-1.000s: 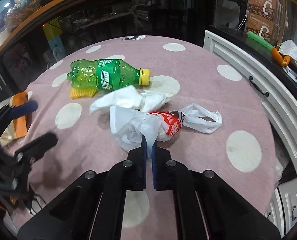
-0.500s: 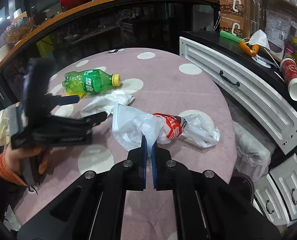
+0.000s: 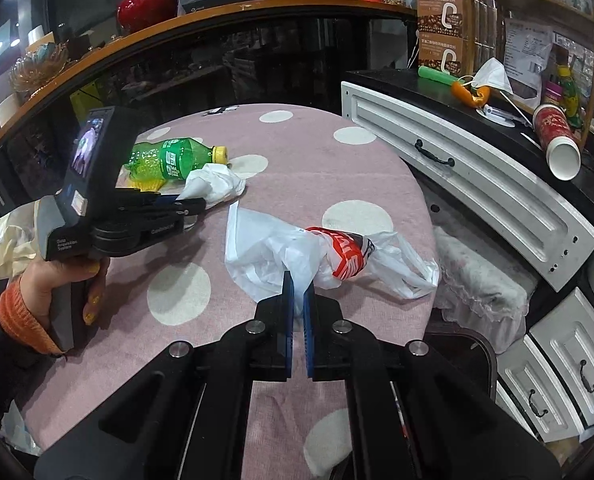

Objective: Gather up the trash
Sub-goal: 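Carry white bag and white cloth to the black bin and release both inside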

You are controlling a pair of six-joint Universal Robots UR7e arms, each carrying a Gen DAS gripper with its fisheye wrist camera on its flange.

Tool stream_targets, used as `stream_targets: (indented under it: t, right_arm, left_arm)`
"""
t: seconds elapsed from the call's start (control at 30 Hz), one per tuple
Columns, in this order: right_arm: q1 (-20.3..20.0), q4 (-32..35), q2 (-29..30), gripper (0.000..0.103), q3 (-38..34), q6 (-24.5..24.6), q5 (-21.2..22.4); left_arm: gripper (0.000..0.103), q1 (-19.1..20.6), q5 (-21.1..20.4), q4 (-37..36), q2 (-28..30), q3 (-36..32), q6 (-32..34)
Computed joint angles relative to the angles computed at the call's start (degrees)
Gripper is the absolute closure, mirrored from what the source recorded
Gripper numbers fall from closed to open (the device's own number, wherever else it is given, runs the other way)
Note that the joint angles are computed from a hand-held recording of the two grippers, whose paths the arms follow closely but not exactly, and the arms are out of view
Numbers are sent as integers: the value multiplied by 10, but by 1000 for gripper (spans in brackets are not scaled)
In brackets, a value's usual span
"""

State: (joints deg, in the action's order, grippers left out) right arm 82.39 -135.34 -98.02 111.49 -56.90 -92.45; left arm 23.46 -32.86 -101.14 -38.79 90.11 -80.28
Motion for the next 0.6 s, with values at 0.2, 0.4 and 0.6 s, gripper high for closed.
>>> stream_targets:
  t: [0.2,0.4,0.6]
  right_arm:
    - [-14,6,-30,98,13,-12,14]
    - [-31,20,-60,98,20,-26,29]
    - [-59,44,-94,98,23,-45,49]
  left_arm:
    - [92,-33,7,-11,-11,21,-27]
    - [92,-76,20,3,-14,27,-63]
    - [92,-111,25,-6,-12,32,-86]
